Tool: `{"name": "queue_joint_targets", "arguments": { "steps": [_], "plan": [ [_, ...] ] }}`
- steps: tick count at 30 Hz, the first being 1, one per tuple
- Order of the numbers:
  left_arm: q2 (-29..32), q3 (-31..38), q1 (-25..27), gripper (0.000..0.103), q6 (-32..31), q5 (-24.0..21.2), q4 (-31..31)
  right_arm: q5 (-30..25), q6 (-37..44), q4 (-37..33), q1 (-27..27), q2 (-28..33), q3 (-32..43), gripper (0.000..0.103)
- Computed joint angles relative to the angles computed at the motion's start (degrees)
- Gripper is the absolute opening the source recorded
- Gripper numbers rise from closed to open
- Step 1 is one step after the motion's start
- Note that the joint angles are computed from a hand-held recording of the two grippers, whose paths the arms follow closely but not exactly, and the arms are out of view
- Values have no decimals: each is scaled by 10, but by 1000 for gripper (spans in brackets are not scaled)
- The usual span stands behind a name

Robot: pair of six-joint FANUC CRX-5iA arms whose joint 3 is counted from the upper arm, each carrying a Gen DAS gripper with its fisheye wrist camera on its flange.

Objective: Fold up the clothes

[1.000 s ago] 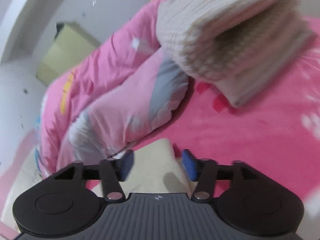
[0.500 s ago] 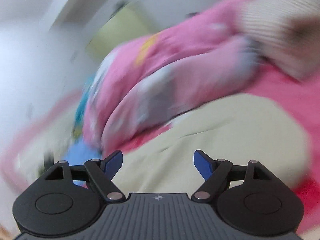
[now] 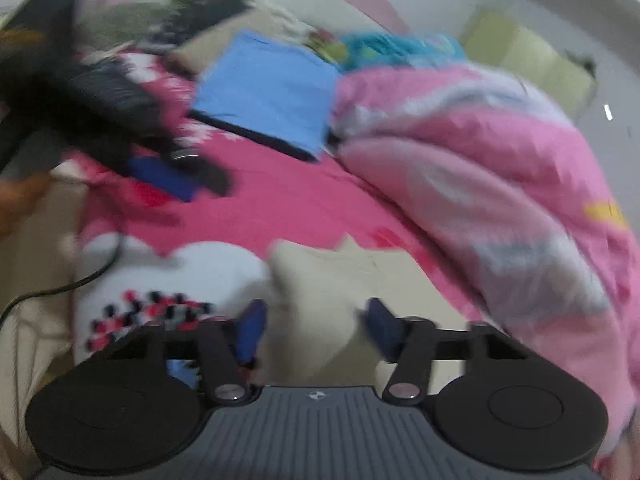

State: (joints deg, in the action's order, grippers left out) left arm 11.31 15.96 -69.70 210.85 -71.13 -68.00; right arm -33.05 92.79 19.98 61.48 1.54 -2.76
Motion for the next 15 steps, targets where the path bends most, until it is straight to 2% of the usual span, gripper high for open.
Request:
{"name": "queue_joint_targets", "arguments": {
  "steps": [4, 8, 10, 12, 15],
  "plan": [
    [10, 9, 16, 67, -97, 52, 16, -84, 36, -201, -68, 32, 120, 53],
    [28, 25, 38, 67, -178, 102, 30, -130, 32, -331, -126, 54, 180, 53],
    [35, 31, 48, 66, -200, 125, 31, -150, 23, -392, -153, 66, 203, 53],
    [33, 22, 59, 64, -195, 158, 25, -164, 19, -453, -180, 73, 216, 54],
    [10, -16, 95, 62, -190, 271, 38, -182, 15, -523, -212, 81, 231, 56]
  ]
}}
